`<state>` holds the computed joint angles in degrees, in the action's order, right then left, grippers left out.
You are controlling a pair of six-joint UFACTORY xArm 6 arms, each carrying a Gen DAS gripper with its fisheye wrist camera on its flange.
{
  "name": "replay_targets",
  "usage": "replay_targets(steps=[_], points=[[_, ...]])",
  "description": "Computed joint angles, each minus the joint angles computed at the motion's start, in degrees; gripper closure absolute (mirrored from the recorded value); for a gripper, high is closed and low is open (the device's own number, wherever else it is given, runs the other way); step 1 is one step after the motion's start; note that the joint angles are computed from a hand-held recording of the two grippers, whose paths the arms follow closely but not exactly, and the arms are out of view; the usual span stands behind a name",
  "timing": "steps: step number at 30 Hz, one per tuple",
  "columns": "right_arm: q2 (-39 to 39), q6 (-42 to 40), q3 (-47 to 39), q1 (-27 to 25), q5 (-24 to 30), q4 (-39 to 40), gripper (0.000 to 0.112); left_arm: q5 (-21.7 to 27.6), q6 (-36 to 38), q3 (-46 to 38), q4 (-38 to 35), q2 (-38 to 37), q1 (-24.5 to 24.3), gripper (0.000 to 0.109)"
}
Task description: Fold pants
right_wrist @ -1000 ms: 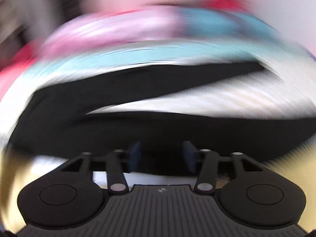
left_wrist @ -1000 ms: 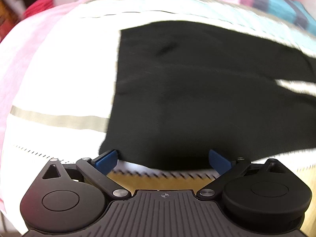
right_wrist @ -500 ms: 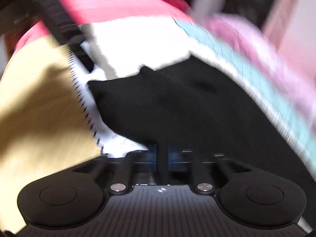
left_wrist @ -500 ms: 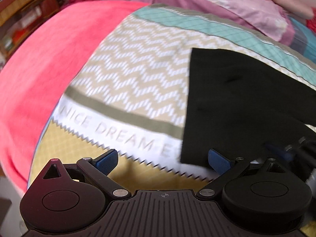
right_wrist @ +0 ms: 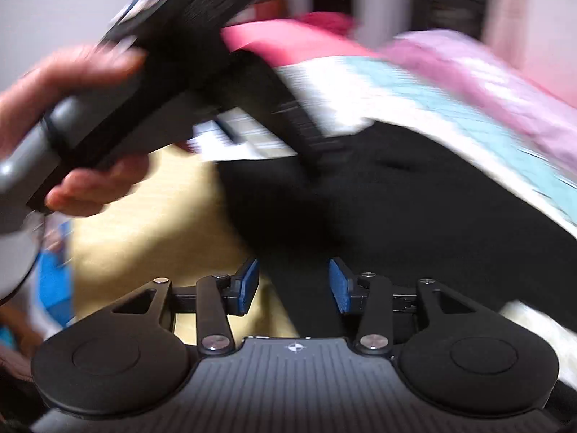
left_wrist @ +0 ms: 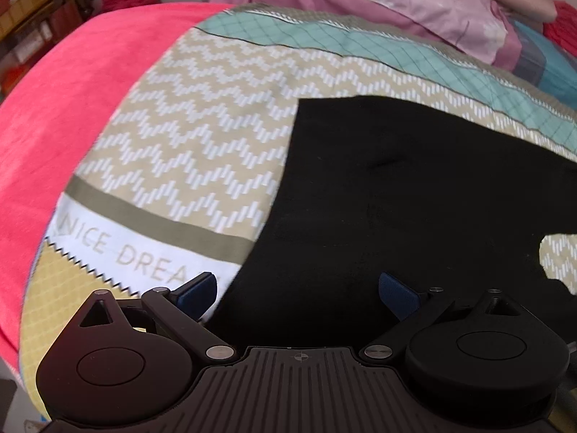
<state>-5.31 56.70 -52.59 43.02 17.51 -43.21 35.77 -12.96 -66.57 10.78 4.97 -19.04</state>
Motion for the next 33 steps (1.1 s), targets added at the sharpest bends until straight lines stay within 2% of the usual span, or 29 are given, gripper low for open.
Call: replay_targets(steps=[2, 4, 5, 6, 7, 8, 9, 10, 11, 12, 13, 15, 18, 19, 21, 22, 24, 27, 28, 29, 31, 33], points=[[-6.39, 10.37, 4.97, -1.08, 7.81, -3.4, 0.056, 1.81, -0.81, -1.34, 2.42, 2.05, -0.5, 0.006], [-12.97, 13.35, 10.55, -2.09, 16.36, 2.8, 0.056, 3.64, -1.43, -1.97, 2.59, 3.41, -0.35, 0.006], [-17.14, 14.96, 13.65, -2.03, 21.55, 5.99, 0.057, 2.64, -1.58, -1.08, 1.77, 3.03, 0.11, 0.006], [-23.13, 18.96, 18.12, -2.0, 24.74, 8.25, 0.057, 2.49, -1.08, -0.7, 0.47, 2.74, 0.57, 0.006], [-29.13, 23.28, 22.18, -1.84, 25.53, 10.43, 0.057, 2.57, -0.45, -0.61, -0.7, 2.65, 0.92, 0.006], [-35.06, 25.2, 25.44, -1.38, 26.72, 11.46, 0.064, 3.11, -0.28, -0.69, -1.03, 2.36, 1.11, 0.006], [-39.12, 27.75, 26.39, 0.13, 30.32, 11.11, 0.063, 4.27, -0.34, -1.25, -0.92, 2.31, 1.08, 0.006], [-42.26, 31.96, 26.22, 2.54, 36.31, 8.37, 0.055, 5.14, -0.4, -1.77, -0.92, 2.27, 0.96, 0.006], [-44.09, 36.27, 25.81, 4.74, 42.31, 4.41, 0.038, 5.58, -0.92, -2.05, -0.36, 2.03, 0.74, 0.006], [-45.18, 40.18, 25.31, 6.91, 48.31, 0.7, 0.034, 5.66, -1.86, -2.12, 0.93, 1.57, 0.34, 0.006], [-45.73, 41.73, 25.1, 7.28, 51.9, -0.63, 0.034, 5.16, -2.34, -1.95, 1.74, 1.0, -0.09, 0.006], [-45.44, 41.22, 25.82, 4.15, 52.34, 1.08, 0.036, 3.37, -2.13, -1.4, 1.67, -0.03, -1.11, 0.006], [-42.09, 33.84, 27.43, -1.91, 47.56, 7.6, 0.039, 3.7, -0.39, -3.22, 0.83, 1.0, -3.6, 0.006], [-42.53, 32.48, 27.41, -0.99, 47.72, 6.98, 0.04, 4.4, 0.34, -4.26, 0.83, 1.81, -4.62, 0.006], [-44.48, 35.04, 26.84, 1.36, 52.27, 7.08, 0.041, 4.67, 0.79, -5.0, 2.11, 2.53, -6.19, 0.006], [-47.73, 39.83, 27.73, 3.29, 55.71, 5.11, 0.04, 4.29, 1.09, -4.91, 2.86, 2.66, -6.86, 0.006], [-53.09, 49.45, 29.33, 6.67, 64.5, 1.86, 0.03, 4.02, 1.68, -4.79, 3.97, 2.96, -7.75, 0.006], [-56.24, 56.15, 31.07, 1.86, 72.6, 4.78, 0.029, 5.84, 2.32, -5.68, 3.93, 4.4, -8.76, 0.006], [-57.32, 57.14, 32.04, -1.76, 72.59, 6.35, 0.029, 6.68, 2.43, -6.0, 3.74, 4.96, -8.93, 0.006], [-58.69, 58.41, 33.02, -2.97, 72.28, 6.43, 0.027, 6.79, 1.99, -5.65, 4.07, 5.09, -9.05, 0.006], [-58.85, 57.4, 34.17, -3.43, 70.71, 3.35, 0.038, 5.04, 0.87, -4.17, 5.14, 4.45, -9.14, 0.006], [-57.78, 54.72, 33.44, -1.39, 72.26, 3.26, 0.106, 5.4, 1.13, -4.25, 4.46, 4.41, -9.13, 0.006]])
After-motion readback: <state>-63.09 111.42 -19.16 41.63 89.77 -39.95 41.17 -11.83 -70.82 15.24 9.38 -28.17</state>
